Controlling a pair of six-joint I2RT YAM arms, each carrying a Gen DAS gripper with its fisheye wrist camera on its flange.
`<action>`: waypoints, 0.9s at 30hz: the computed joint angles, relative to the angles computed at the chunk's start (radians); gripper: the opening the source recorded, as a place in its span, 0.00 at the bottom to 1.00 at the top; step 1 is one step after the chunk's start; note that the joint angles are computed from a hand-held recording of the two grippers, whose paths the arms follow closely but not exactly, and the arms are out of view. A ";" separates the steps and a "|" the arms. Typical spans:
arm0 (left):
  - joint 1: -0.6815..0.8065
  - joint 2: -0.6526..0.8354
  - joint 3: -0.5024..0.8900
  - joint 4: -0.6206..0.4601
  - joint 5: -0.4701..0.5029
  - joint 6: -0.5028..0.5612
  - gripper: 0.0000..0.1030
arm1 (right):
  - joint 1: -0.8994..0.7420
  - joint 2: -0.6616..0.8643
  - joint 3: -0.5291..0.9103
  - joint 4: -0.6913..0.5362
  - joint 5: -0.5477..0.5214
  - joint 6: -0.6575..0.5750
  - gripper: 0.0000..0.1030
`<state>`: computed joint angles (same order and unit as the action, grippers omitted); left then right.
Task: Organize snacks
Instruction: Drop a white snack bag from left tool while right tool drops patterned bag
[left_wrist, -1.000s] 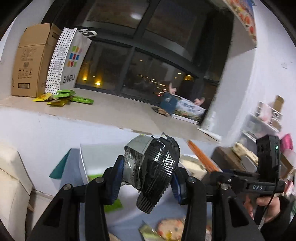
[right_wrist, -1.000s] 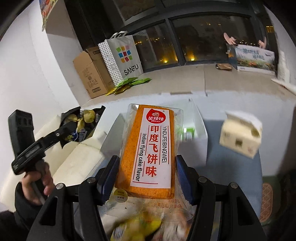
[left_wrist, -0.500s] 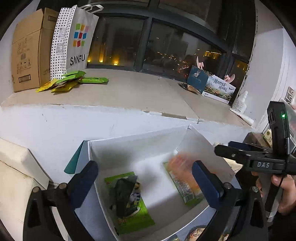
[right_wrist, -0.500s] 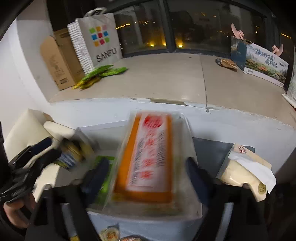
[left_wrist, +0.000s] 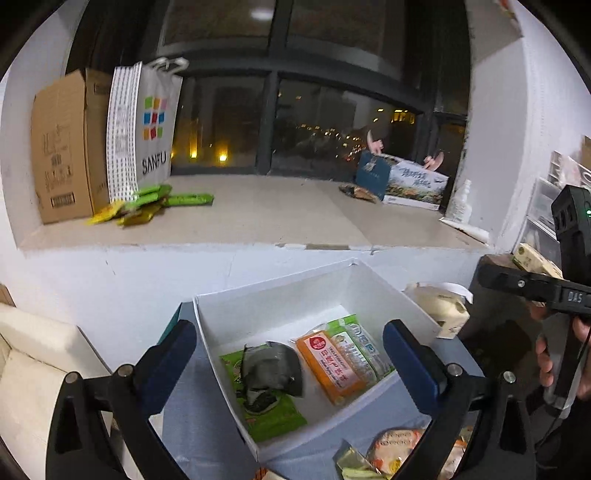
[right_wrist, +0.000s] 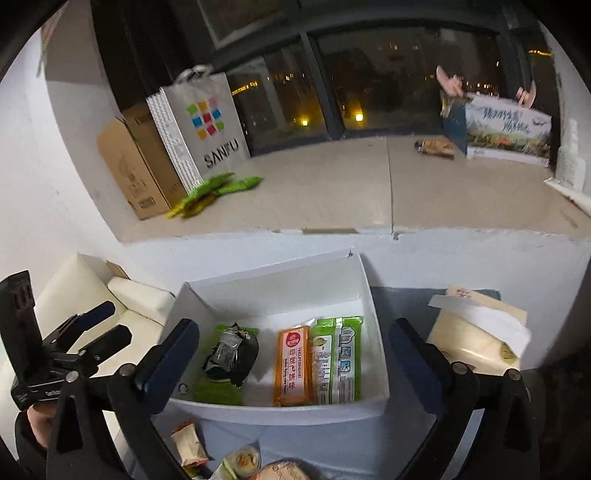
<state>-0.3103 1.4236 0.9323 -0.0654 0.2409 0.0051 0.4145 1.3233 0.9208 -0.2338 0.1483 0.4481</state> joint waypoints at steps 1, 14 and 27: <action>0.001 -0.033 -0.023 -0.001 0.006 0.004 1.00 | 0.016 -0.037 -0.020 -0.003 0.014 0.001 1.00; 0.055 -0.495 -0.315 -0.176 0.213 0.100 1.00 | 0.556 -0.531 -0.288 -0.265 0.481 0.264 1.00; -0.011 -0.518 -0.591 -0.280 0.234 0.135 1.00 | 1.250 -0.431 -0.476 -0.695 0.792 1.328 1.00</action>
<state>-0.3217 0.9056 0.3417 -0.3451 0.4752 0.1402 1.6643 0.8923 0.4447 -0.9292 0.9403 1.7764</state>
